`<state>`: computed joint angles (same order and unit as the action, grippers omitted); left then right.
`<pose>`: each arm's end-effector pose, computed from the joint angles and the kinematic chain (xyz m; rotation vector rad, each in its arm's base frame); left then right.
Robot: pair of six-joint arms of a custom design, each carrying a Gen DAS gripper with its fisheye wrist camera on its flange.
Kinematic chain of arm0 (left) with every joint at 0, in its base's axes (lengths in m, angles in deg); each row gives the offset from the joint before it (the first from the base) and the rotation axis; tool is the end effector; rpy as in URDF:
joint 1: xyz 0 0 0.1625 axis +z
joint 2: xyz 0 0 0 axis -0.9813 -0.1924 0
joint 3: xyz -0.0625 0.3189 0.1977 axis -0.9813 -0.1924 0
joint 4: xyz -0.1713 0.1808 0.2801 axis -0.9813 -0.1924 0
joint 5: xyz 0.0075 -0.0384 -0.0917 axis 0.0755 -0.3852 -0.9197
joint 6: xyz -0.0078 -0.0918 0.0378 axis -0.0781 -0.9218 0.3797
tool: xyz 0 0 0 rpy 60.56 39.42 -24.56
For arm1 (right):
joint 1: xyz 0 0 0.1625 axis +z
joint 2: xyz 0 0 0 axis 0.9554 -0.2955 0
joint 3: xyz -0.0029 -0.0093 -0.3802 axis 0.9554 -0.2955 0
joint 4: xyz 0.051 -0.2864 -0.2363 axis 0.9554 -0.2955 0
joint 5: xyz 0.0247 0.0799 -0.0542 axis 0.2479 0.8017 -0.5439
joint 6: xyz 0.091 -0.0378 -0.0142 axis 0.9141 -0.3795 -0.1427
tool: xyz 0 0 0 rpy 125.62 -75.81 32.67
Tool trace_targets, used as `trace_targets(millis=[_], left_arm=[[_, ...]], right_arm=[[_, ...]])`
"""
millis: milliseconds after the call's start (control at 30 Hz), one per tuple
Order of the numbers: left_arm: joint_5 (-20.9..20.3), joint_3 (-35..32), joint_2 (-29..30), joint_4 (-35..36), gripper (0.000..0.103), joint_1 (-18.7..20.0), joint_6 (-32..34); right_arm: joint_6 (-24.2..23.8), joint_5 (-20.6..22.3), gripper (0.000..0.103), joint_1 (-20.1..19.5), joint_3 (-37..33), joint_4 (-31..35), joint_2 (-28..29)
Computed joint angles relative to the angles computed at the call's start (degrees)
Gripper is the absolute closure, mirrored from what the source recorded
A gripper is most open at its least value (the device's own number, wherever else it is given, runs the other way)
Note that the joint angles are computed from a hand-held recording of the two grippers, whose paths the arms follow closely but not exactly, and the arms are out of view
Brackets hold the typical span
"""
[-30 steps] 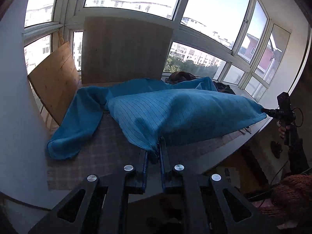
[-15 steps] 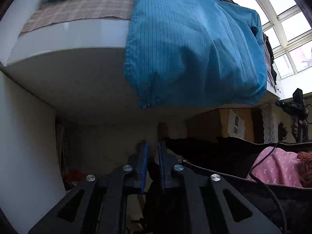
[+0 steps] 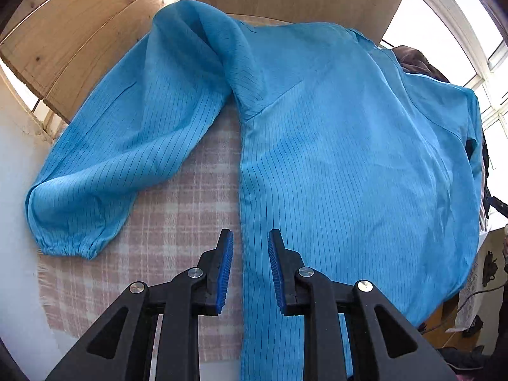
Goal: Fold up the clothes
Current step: 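Pinch the shirt back with both grippers to smooth it, then release, then grasp the shirt hem with both grippers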
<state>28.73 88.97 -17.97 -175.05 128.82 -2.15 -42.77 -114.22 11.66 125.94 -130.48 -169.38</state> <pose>-0.2761 -0.6414 0.2560 -0.1703 2.4419 -0.5648 0.0557 -0.5511 0.5032 0.2878 -2.7250 0.5570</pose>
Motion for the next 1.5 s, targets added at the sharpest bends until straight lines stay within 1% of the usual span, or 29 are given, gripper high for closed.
trace_targets(millis=[67,167,300,400,433,500,567,600,633,667,700,733,767,800,867,933,967,1033,1100,1167,1233,1267,1300,1333,1367,1400,1433,1467,1500], left_arm=[[0.87,-6.48,3.86,4.08,0.081,1.75,0.82],[-0.31,-13.22,7.82,6.45,0.081,3.81,2.12],[-0.91,-20.49,12.11,9.99,0.08,5.53,3.05],[-1.85,-23.2,13.8,9.99,0.079,6.41,3.88],[-1.83,-23.91,14.26,10.01,0.076,6.6,4.17],[-1.65,-25.27,15.07,10.34,0.075,6.91,4.63],[-1.69,-26.37,15.55,10.89,0.075,7.12,4.58],[-1.58,-26.76,15.75,11.17,0.075,7.15,4.51],[-1.26,-26.47,15.69,10.6,0.08,7.06,4.94],[-0.94,-26.12,15.61,9.98,0.088,6.96,5.38],[-0.71,-26.05,15.67,9.86,0.102,6.81,6.02],[0.26,-26.24,15.82,10.79,0.102,6.52,6.2],[1.35,-25.61,15.35,11.2,0.102,6.3,5.75],[2.43,-24.94,14.86,11.61,0.102,6.09,5.25],[4.67,-21.54,12.37,10.7,0.102,5.86,1.78],[3.67,-16.71,9.72,4.63,0.102,5.99,2.58],[3.24,-16.51,9.89,4.4,0.102,5.97,4.19],[3.36,-19.2,11.93,8.36,0.097,5.62,6.15],[3.61,-20.17,12.8,8.81,0.092,5.29,6.99],[2.86,-18.14,11.56,5.66,0.087,4.9,7.95],[3.33,-15.18,9.45,5.29,0.085,3.76,7.96],[4.03,-13.96,8.41,7.0,0.084,2.94,7.11],[4.68,-11.35,6.66,7.6,0.084,1.94,6.11],[4.31,-7.78,4.48,5.8,0.083,1.1,5.51],[2.36,-2.89,1.65,1.61,0.082,0.35,5.11],[0.4,2.0,-1.14,-2.87,0.076,-0.42,4.8],[-1.45,5.89,-3.16,-5.8,0.068,-1.02,4.42],[-2.4,8.1,-3.9,-6.44,0.067,-1.64,3.3],[-3.45,9.58,-4.34,-6.11,0.067,-2.25,1.85]], right_arm=[[0.81,1.21,0.069,-0.47,-6.46,1.94,5.1],[-0.16,1.23,0.069,-0.53,-14.58,3.55,11.63],[1.55,3.89,0.069,-1.9,-29.44,11.23,21.65],[2.02,4.13,0.069,-2.62,-40.22,16.47,28.72],[2.92,5.4,0.069,-3.19,-43.63,18.61,30.71],[4.83,8.15,0.069,-4.36,-51.47,23.48,35.14],[5.68,10.82,0.069,-5.44,-56.65,26.92,37.93],[5.44,11.6,0.069,-5.78,-57.84,27.77,38.6],[4.86,11.59,0.069,-5.83,-58.44,28.37,38.95],[4.26,11.5,0.072,-5.85,-59.03,28.97,39.28],[3.65,11.41,0.083,-5.88,-59.68,29.61,39.65],[3.05,11.32,0.089,-5.9,-60.32,30.23,40.01],[2.02,9.79,0.096,-5.45,-59.58,29.35,39.61],[0.91,8.14,0.097,-4.95,-58.59,28.22,39.09],[-1.37,4.85,0.099,-3.96,-56.6,25.89,38.09],[-2.78,2.3,0.099,-3.27,-54.94,22.55,36.99],[-2.93,1.45,0.099,-3.09,-54.54,20.51,36.5],[-2.05,2.15,0.099,-3.58,-58.46,22.78,38.06],[-2.19,-1.14,0.099,-3.2,-58.5,23.14,38.68],[-3.45,-4.11,0.099,-2.59,-54.7,20.09,37.41],[-3.42,-6.3,0.099,-2.28,-51.84,17.06,36.33],[-2.8,-6.9,0.099,-2.1,-51.04,16.72,35.7],[-2.11,-7.45,0.096,-1.92,-50.39,16.57,35.1],[-1.42,-8.0,0.095,-1.74,-49.59,16.26,34.44],[-1.88,-8.01,0.095,-1.5,-46.39,15.21,32.18],[-2.44,-8.0,0.095,-1.24,-43.17,14.15,29.86],[-3.14,-7.54,0.091,-1.11,-40.27,13.26,27.65],[-2.29,-4.68,0.081,-1.53,-37.07,14.29,24.8],[-0.89,-0.48,0.075,-2.52,-33.44,15.41,21.7]])
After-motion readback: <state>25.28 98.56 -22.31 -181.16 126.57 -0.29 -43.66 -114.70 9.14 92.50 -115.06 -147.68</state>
